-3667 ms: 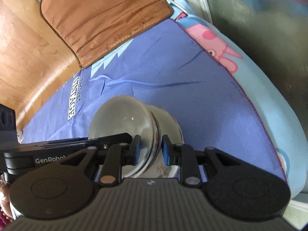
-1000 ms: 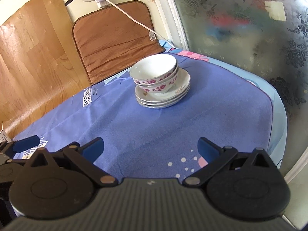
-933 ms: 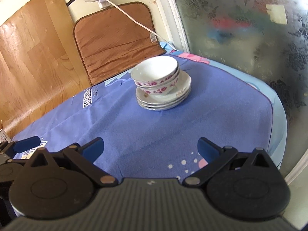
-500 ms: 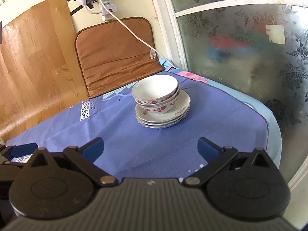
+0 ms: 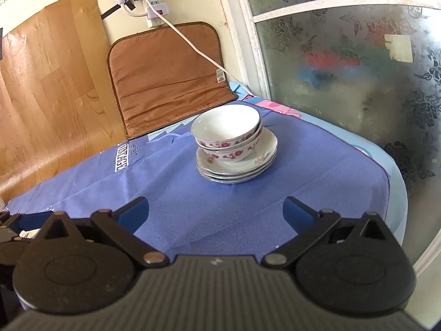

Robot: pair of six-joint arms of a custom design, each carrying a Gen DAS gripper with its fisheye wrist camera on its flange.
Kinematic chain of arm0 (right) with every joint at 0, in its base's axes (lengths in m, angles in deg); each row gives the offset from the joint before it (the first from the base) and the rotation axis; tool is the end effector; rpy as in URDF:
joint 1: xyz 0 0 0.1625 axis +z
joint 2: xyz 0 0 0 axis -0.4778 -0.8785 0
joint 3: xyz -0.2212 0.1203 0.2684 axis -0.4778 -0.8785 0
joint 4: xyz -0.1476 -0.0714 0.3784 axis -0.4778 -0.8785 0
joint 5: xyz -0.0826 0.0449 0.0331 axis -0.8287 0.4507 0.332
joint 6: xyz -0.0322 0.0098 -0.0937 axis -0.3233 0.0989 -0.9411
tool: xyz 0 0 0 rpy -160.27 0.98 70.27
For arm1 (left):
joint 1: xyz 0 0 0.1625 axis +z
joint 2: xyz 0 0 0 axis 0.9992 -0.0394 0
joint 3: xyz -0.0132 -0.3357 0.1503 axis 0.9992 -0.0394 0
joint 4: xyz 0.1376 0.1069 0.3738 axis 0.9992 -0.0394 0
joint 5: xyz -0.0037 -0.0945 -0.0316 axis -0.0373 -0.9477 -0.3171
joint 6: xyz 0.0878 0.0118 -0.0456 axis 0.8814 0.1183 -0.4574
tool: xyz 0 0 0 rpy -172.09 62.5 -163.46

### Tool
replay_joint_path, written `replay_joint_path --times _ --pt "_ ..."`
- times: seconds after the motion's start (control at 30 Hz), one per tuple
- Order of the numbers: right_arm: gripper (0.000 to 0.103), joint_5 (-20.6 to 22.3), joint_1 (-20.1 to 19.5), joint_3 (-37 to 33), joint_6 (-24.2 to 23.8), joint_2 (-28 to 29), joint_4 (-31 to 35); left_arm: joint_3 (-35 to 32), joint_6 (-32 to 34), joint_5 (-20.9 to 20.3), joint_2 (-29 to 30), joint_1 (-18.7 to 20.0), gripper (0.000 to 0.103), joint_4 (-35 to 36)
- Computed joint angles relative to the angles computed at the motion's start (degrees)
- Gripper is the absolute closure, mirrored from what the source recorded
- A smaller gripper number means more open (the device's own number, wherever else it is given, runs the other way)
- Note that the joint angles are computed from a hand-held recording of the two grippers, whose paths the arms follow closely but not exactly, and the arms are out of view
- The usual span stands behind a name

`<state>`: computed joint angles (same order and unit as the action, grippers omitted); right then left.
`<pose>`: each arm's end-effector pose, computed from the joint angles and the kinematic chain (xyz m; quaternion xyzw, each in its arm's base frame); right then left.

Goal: Organize plates and bowls

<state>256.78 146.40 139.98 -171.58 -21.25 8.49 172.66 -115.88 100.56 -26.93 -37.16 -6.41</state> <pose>0.2217 -0.3445 0.1384 -0.2243 -0.6889 0.5632 0.3973 -0.1764 -0.4739 0.0777 0.5897 0.7693 -0.1904 0.1553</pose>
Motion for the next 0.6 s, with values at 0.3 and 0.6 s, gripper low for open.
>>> replay_joint_path --times 0.3,0.6 --pt "0.0 -0.7 -0.7 0.2 1.5 -0.3 0.8 -0.9 0.1 -1.6 1.2 0.1 0.0 0.6" --pt "0.0 -1.8 -1.7 -0.6 6.7 0.3 5.5 -2.3 -0.4 -2.0 2.7 0.3 0.0 1.8"
